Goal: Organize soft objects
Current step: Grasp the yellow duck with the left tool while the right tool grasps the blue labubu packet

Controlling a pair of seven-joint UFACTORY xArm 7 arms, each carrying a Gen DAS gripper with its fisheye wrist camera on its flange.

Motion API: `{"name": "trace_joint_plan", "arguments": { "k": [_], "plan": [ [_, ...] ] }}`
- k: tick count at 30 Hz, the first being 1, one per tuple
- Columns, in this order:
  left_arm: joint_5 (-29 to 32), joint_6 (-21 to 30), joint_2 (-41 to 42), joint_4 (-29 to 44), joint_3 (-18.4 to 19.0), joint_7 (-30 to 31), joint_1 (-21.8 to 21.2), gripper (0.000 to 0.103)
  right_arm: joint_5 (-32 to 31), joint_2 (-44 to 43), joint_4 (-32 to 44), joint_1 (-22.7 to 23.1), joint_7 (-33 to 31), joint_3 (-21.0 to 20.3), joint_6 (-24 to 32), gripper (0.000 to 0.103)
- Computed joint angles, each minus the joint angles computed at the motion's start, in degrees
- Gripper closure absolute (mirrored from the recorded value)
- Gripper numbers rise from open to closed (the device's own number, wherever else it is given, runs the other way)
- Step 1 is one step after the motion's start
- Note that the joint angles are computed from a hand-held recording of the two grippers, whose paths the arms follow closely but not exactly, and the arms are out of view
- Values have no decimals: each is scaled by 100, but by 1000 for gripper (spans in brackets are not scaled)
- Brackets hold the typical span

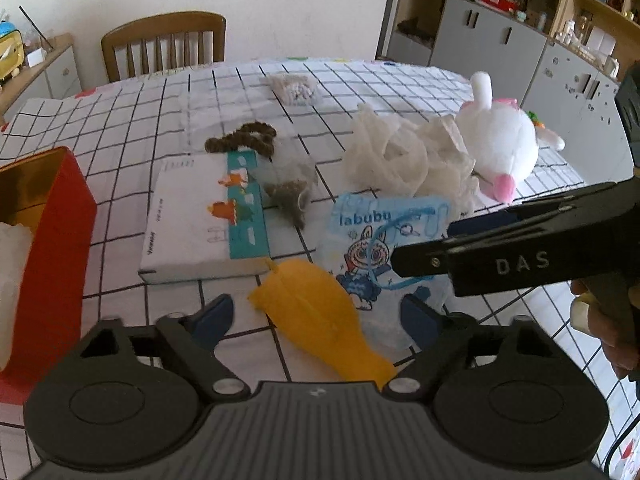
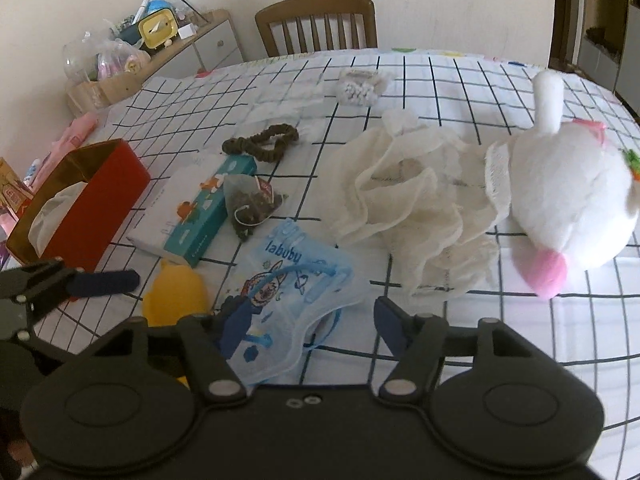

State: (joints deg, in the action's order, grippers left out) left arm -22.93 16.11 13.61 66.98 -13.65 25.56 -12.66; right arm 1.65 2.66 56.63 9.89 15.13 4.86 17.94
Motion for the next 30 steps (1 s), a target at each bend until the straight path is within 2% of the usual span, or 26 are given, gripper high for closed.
{"name": "trace_joint_plan", "arguments": {
  "k": [5, 6, 10, 15, 17, 20, 25, 30],
  "plan": [
    [163, 107, 104, 97, 69, -195, -50, 39, -37, 188, 142, 15, 31, -6, 24, 40],
    [195, 127, 114, 106, 80, -235, -55, 41, -90, 208, 155, 25, 47, -9, 7, 42],
    [271, 111, 108, 89, 88, -341, -47, 50, -97, 252, 165, 41, -27, 6, -99, 60],
    [161, 199, 85, 105, 46, -296, 39, 60, -487, 215, 67, 106, 336, -72, -334, 83],
    [43, 264, 69, 115, 9, -216, 90, 66, -595, 182, 17, 109, 464, -85, -420, 87],
    [-69, 321, 47, 124, 2, -104, 117, 68, -660, 99, -103, 96, 561, -84, -600, 98],
    [-208, 328, -28, 63, 12, 50, 122, 70, -1771, -119, -296, 161, 1402, -159, -815, 101],
    [-422, 381, -163, -24, 23, 284, 170, 70, -3195, -382, -330, 62, 2447, -53, -664, 101]
  ]
}}
